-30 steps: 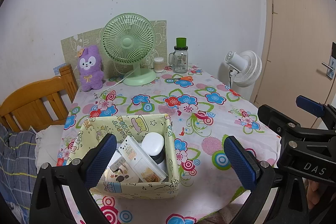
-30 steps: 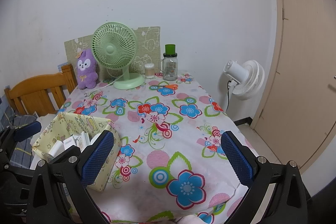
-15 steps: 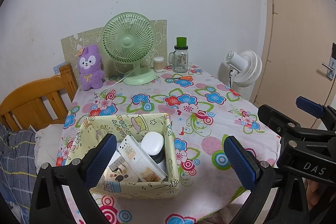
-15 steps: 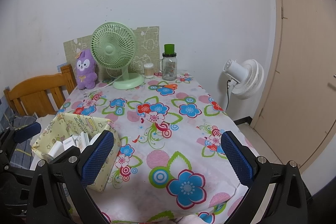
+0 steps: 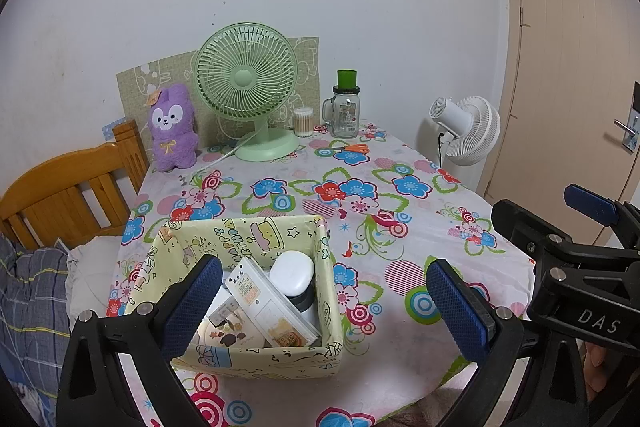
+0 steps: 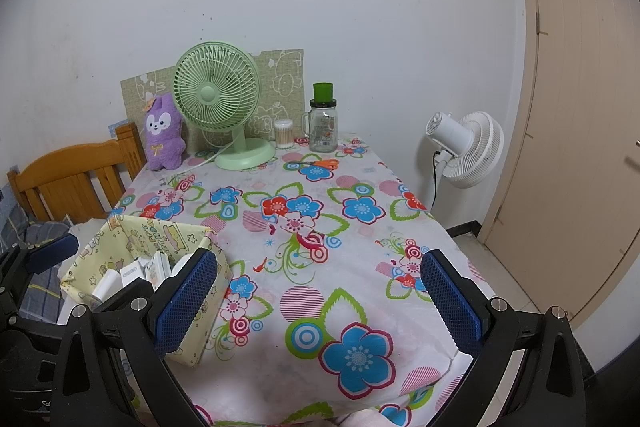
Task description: Organize rigid objects
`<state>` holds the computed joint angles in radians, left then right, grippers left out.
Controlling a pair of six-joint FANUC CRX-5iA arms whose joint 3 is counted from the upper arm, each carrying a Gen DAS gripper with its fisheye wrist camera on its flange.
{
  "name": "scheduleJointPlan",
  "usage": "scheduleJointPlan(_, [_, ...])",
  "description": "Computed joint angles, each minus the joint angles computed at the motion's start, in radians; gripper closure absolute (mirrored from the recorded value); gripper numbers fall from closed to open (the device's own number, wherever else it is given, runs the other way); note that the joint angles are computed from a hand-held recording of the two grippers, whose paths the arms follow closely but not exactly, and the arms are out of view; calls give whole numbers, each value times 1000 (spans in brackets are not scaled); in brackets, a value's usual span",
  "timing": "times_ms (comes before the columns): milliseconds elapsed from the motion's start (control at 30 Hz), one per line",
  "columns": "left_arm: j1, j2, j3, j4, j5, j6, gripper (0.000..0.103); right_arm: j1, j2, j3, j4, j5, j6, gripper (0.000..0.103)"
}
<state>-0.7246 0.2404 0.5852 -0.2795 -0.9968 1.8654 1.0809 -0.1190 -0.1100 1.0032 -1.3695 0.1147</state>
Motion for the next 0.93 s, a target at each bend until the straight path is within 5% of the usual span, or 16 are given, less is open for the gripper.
scheduleJointPlan(933, [6,3,0,-6,4,11,0,-12,3,-4,1,14,-3,0])
